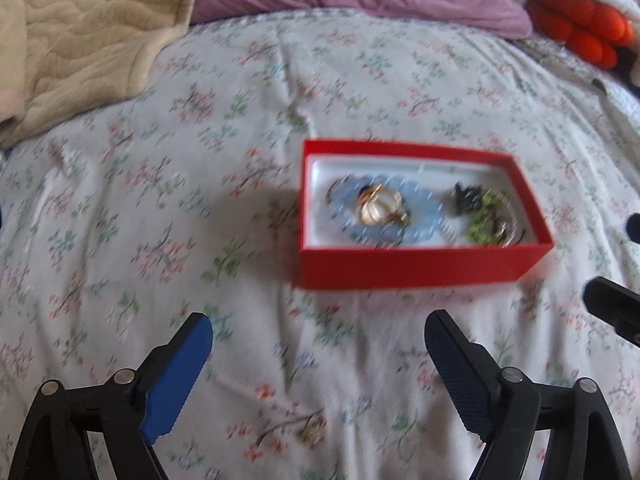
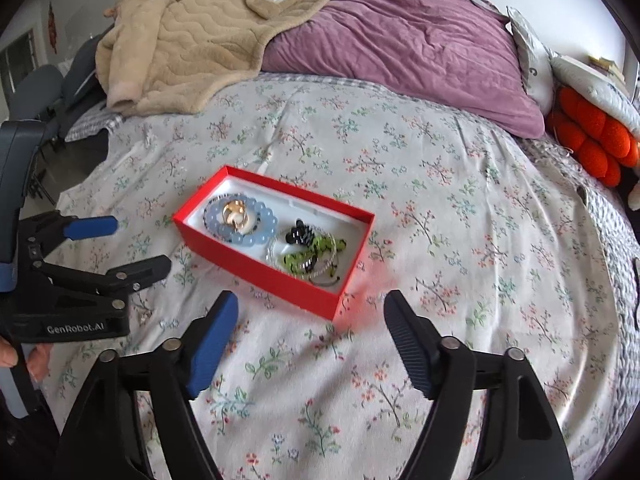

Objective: Organize jewelry
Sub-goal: 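Withdraw both tools from the box toward the remaining gold earrings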

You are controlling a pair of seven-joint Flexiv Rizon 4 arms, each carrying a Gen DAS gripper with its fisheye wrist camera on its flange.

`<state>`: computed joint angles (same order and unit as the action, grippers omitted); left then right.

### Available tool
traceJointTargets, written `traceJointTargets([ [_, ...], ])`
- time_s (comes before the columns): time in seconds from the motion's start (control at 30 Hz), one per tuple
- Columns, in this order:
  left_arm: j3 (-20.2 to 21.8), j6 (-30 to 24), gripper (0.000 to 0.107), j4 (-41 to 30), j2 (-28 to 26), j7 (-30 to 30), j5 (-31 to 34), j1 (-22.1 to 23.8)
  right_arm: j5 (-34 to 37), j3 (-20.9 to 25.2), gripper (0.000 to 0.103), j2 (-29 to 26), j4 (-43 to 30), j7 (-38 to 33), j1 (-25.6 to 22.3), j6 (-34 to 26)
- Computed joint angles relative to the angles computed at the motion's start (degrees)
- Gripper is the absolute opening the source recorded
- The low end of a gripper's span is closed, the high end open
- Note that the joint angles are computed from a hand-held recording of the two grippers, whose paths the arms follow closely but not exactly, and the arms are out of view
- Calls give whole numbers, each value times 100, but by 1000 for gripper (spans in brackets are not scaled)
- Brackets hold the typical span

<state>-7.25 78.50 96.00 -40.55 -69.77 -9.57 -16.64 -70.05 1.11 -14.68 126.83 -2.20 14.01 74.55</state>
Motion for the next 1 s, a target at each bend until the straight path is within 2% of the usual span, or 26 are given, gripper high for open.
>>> traceJointTargets([
  [0.1, 216, -219, 92, 17, 61, -162, 60, -107, 533, 174, 83, 53, 71, -348, 81, -296],
  [0.27, 432, -599, 93, 55, 137, -399, 220, -152, 1832, 467, 85, 8, 51, -1159, 299, -899],
  [0.43, 52, -823, 93, 280, 202, -196, -1, 237, 2847, 583, 85, -65, 27, -1733, 474, -1115],
  [0.57, -236, -797, 92, 560, 244, 120, -248, 496, 3054, 541, 85, -91, 42, -1879, 619, -1185],
  [0.7, -217, -732, 91, 718, 227, 377, -252, 506, 3289, 549, 85, -182, 20, -2051, 685, -1200],
  [0.9, -287, -699, 69, 880, 207, 743, -285, 608, 3442, 538, 85, -287, 2, -2361, 794, -1358],
  [0.97, -328, -602, 53, 943, 211, 902, -285, 634, 3491, 542, 85, -307, 3, -2446, 803, -1377],
  [1.0, -391, -561, 50, 980, 211, 1025, -295, 672, 3522, 543, 85, -322, 2, -2479, 806, -1378],
])
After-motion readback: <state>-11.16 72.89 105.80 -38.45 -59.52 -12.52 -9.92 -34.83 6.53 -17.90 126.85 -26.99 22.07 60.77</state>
